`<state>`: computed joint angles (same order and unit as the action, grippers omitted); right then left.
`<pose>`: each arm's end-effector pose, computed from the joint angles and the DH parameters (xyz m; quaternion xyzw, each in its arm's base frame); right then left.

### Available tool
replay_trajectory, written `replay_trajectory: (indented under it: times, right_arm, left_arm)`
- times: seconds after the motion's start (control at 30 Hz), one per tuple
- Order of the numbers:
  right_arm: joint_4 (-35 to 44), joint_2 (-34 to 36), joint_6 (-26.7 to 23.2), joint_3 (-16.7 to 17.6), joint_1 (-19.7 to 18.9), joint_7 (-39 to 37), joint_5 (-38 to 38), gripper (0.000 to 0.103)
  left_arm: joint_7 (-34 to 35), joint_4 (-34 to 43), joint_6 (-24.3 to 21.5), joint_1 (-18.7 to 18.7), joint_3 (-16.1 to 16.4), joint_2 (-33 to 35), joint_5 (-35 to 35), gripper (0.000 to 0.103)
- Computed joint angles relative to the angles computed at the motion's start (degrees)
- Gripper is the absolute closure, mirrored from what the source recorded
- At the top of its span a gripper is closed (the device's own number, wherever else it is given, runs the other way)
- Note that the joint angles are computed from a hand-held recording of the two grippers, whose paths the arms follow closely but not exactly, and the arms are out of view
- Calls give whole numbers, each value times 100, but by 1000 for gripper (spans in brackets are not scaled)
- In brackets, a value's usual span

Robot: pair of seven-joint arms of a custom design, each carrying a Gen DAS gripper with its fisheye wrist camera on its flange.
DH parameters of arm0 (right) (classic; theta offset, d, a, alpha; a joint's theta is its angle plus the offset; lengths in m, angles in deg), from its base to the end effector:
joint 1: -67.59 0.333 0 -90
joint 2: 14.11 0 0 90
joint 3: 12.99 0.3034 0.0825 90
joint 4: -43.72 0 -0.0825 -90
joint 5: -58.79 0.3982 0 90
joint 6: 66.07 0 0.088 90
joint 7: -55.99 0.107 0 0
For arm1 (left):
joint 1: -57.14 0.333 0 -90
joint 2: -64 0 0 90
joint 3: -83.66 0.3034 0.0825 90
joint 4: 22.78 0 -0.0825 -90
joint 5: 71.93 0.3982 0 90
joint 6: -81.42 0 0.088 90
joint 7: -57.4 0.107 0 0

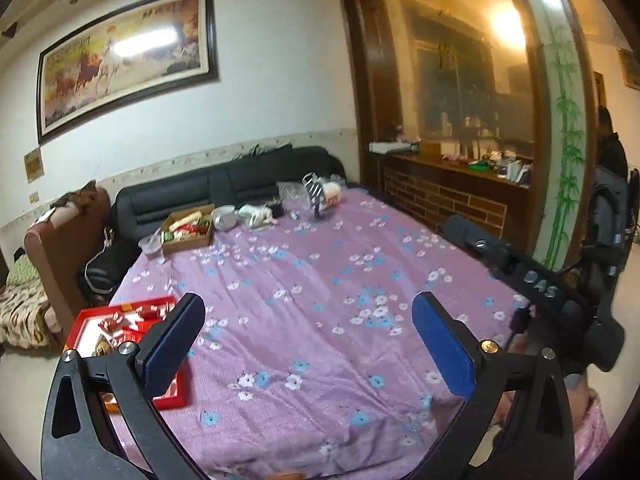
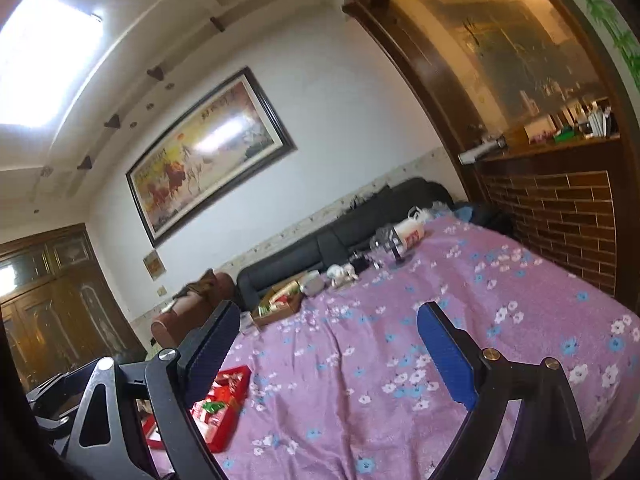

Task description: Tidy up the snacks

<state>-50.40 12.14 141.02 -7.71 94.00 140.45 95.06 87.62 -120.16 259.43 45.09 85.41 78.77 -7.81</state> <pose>0.6351 0.2881 0.4969 -0.4753 0.5877 -0.2588 0.6015 0.6479 -0.1970 0.5237 -0.5145 0.6561 -0.3993 0.3812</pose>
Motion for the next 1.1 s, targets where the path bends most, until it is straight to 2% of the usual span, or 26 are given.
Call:
replay_trajectory:
  times: [0.03, 0.17, 0.3, 0.37, 0.4, 0.47, 0.53, 0.6, 0.67, 0.77, 0.9, 1.0, 1.1]
  right_arm:
    - [33, 22, -66, -40, 23, -50, 37, 10]
    - [233, 138, -175, -319, 307, -482, 407, 10]
    - [583, 339, -392, -581, 600, -922, 852, 10]
    - [790, 445, -544, -727, 748, -1107, 1064, 10]
    - [898, 504, -631, -816, 835, -1191, 1150, 10]
    - [1055, 607, -719, -954, 987, -1301, 1213, 11]
    - [1137, 667, -779, -1017, 1066, -1363, 1182, 11]
    - [1191, 705, -897, -1088, 1149, -1404, 1107, 11]
    - [1209, 727, -965, -1095, 1179, -1374, 953, 11]
    - [1260, 783, -1145, -1298, 1366, -1320, 787, 11]
    - [1508, 969, -1508, -1623, 1636, -1094, 519, 11]
    - [1891, 1199, -1836, -1559, 1606, -887, 191, 11]
    - [2552, 1628, -2398, -1799, 1765, -562, -178, 11]
  left_arm:
    - [197, 42, -76, 79, -94, 72, -223, 0]
    - [486, 105, -242, 141, -126, 218, -641, 0]
    - [632, 62, -304, 196, -41, 267, -950, 0]
    - [365, 60, -264, 88, 179, 260, -748, 0]
    - [-65, 65, -265, -75, 431, 231, -347, 0]
    - [-505, 128, -426, -133, 552, 239, 88, 0]
    - [-506, 122, -611, 5, 403, 242, 57, 0]
    - [-19, 59, -736, 300, 83, 268, -461, 0]
    - [262, 23, -766, 446, -42, 311, -796, 0]
    - [56, 0, -975, 374, 100, 354, -762, 0]
    - [-441, -30, -1484, 309, 288, 344, -273, 0]
    - [-716, -74, -1732, 410, 308, 329, 77, 0]
    - [-1005, -154, -1831, 611, 288, 308, 263, 0]
